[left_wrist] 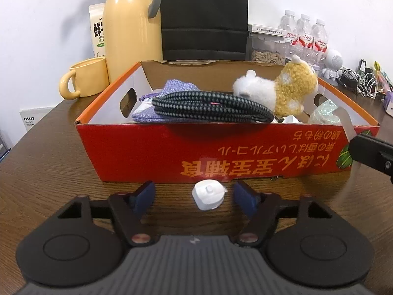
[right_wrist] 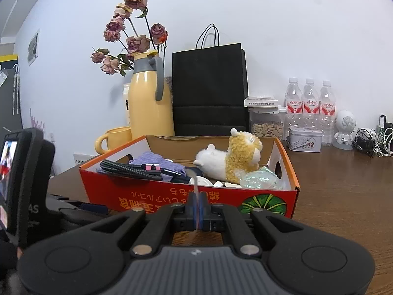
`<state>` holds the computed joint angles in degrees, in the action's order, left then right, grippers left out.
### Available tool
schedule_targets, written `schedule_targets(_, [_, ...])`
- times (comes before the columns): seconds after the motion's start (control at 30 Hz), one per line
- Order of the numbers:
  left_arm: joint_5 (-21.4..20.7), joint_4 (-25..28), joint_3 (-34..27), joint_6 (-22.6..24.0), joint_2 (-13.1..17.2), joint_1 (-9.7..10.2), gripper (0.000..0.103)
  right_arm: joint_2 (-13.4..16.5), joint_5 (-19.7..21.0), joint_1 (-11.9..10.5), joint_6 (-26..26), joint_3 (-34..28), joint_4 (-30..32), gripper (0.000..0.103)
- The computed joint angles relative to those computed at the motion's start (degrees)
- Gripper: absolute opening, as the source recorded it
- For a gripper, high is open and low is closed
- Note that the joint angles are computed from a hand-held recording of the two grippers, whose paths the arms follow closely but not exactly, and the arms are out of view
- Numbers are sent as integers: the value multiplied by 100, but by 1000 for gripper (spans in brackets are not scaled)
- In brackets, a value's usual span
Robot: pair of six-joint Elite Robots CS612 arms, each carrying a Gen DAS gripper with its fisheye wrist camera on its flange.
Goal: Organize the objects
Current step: 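Grasp the small white cap with the left gripper, then carry the cap and plastic strip into the box and open both grippers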
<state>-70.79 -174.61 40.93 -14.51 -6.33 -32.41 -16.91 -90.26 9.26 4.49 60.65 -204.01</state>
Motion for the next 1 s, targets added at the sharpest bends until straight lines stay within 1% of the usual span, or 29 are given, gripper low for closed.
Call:
schedule_targets(0.03, [-18,-46,5,9,2,0,56,-1,-1,2,-4,3,-3,1])
schedule_targets(0.07, [-44,-98,15,18,3,3,40,-1,-1,2,-4,3,-3,1])
schedule_targets(0.1, [-83,-162,39,14,-3,9,29,-2,-2,3,-14,4,-3,1])
schedule_targets(0.27, [-179,-300,101,-51,-19,28,29,-1,-17,8,-23,4,9,1])
schedule_targets(0.5, [-151,-801,377,0,-108,14,29,5,-14,7,-26,-5,-3,1])
schedule_targets(0.6, [-246,-1124,624,60,-216,20,29,16,-37,17,-59,-2,-96,1])
schedule_targets(0.73, [-578,-1736,1069,246,-439,45,29,-11,52,27,-133,39,-212,1])
schedule_targets(0.8, [-692,-2055,1191,377,-516,50,29,-34,99,28,-143,32,-259,1])
schedule_targets(0.9, [-722,-2469,1136,482,-526,61,29,-54,68,31,-170,-41,-311,1])
schedule_targets(1.0, [-706,-2493,849,550,-446,87,28,-37,-10,35,-210,-221,-315,1])
